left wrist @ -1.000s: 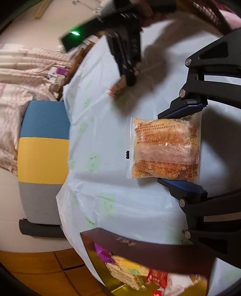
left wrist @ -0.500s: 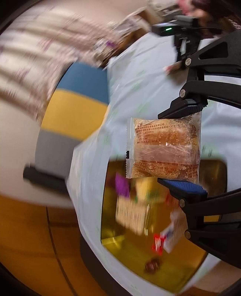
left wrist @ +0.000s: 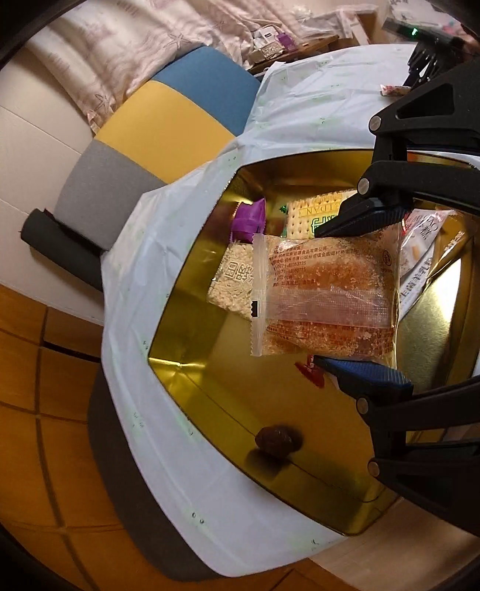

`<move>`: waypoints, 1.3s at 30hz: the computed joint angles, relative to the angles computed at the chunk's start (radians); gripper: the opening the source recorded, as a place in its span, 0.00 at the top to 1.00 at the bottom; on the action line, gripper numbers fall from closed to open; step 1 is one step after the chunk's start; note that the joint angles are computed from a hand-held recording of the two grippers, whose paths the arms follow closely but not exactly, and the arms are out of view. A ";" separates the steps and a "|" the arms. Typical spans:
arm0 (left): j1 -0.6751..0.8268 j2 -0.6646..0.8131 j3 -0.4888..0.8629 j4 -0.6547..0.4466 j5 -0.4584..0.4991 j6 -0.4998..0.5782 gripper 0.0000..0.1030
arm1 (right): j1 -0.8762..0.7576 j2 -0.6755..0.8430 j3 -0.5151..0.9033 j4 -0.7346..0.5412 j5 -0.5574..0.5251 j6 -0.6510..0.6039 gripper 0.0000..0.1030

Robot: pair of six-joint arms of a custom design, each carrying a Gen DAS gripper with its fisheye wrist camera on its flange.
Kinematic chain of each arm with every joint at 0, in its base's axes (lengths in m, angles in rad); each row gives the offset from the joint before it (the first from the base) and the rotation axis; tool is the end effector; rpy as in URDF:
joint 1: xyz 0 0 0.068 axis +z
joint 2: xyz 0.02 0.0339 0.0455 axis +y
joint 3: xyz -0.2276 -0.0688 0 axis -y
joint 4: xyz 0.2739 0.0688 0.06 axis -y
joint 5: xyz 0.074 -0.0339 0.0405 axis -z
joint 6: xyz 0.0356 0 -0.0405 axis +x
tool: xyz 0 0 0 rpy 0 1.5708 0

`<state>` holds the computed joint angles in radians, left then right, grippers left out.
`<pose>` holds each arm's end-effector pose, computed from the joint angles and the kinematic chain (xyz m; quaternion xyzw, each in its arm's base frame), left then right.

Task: Organize snacks
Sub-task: 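Carry the pastry pack into the gold tray and open the left gripper, then move the left gripper back from the tray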

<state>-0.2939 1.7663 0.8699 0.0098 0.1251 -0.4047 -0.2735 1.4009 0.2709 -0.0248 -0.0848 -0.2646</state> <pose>0.3349 -0.1060 0.0756 -0.0311 0.9399 -0.1699 0.2944 0.1904 -0.0503 0.0156 -0.0044 0.9776 -0.0149 0.2099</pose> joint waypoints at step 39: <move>-0.256 -0.190 -0.191 0.060 -0.306 0.081 0.41 | 0.032 -0.016 -0.016 0.017 0.039 0.017 0.74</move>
<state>-0.5495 1.5764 0.6786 0.0695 -0.1808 -0.3238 -0.2413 1.3852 0.2550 -0.0079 -0.0454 -0.2479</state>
